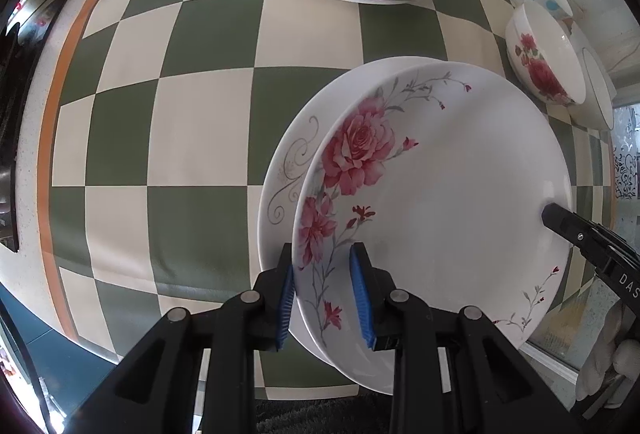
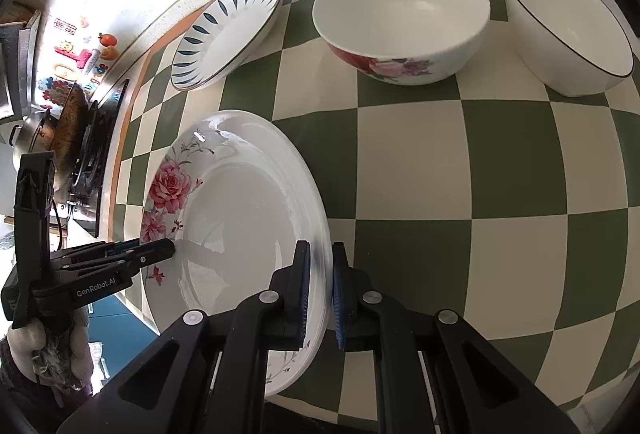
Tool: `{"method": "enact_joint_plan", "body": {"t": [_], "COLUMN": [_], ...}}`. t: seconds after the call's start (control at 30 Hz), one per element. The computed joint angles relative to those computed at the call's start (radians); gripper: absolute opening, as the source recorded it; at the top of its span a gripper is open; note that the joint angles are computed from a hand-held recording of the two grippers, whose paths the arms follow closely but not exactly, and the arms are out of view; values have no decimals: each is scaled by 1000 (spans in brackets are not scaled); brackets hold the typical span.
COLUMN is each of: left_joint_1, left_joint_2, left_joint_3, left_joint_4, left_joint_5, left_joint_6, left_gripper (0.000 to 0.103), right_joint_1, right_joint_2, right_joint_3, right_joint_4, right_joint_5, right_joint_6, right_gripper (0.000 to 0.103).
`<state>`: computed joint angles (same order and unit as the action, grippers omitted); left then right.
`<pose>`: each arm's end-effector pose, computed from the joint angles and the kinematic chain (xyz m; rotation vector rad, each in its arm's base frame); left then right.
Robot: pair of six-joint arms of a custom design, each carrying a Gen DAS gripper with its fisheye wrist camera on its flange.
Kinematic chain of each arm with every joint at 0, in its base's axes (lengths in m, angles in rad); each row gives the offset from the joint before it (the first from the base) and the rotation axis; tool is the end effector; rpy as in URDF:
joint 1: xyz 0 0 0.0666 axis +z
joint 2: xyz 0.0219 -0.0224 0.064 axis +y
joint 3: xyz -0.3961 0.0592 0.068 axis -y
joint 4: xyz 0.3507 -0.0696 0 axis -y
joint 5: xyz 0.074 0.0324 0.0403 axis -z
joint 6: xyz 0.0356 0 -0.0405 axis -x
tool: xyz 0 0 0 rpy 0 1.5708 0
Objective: Organize plates and bowls
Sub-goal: 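Carry the pink-flower plate with both tools onto the swirl plate, then move both tools to the blue-striped plate and grasp its rim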
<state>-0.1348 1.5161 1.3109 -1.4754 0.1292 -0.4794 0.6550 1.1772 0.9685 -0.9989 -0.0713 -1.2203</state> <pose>0.3950 -0.0586 0.3497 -0.9109 -2.9083 0.2229 0.2482 0.1933 0.3474 0.8022 2.8311 0.4977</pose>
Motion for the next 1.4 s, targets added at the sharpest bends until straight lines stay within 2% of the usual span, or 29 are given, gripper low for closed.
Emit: {"method": "enact_joint_plan", "body": {"t": [0.3,0.57,0.77,0.93,1.03,1.13,1.23,1.4], "left_joint_1": [-43,-43,-25,-11,-8,-6,-10,-8], "left_joint_2": [46,21,27,20,74,181,303,517], "left_joint_3": [50,45,61,155,280,436,564,777], "left_joint_4": [-23,-11,-31,-75,-109,-150,-156,-212], "left_joint_5": [-56,-86,-57,8,63,107,127,145], "left_joint_6": [25,73,81,82,97,122,174,254], "left_gripper": [24,25,25,25,26,31,31,31], "right_joint_1": [-18,-8,-24,-52,-91,-153,-230,-356], "right_joint_2": [-8,-26,-27,-33,-2,65,149,341], "right_joint_3": [-13,-20,-12,54,148,257,344,479], "right_joint_4": [18,26,20,-30,-81,-128,-131,-129], "right_joint_5": [-34,-37,-61,-46,-35,-42,-64,-106], "right_joint_6": [-34,-38,-22,0,57,123,189,270], "right_gripper": [12,12,12,12,12,13,22,23]}}
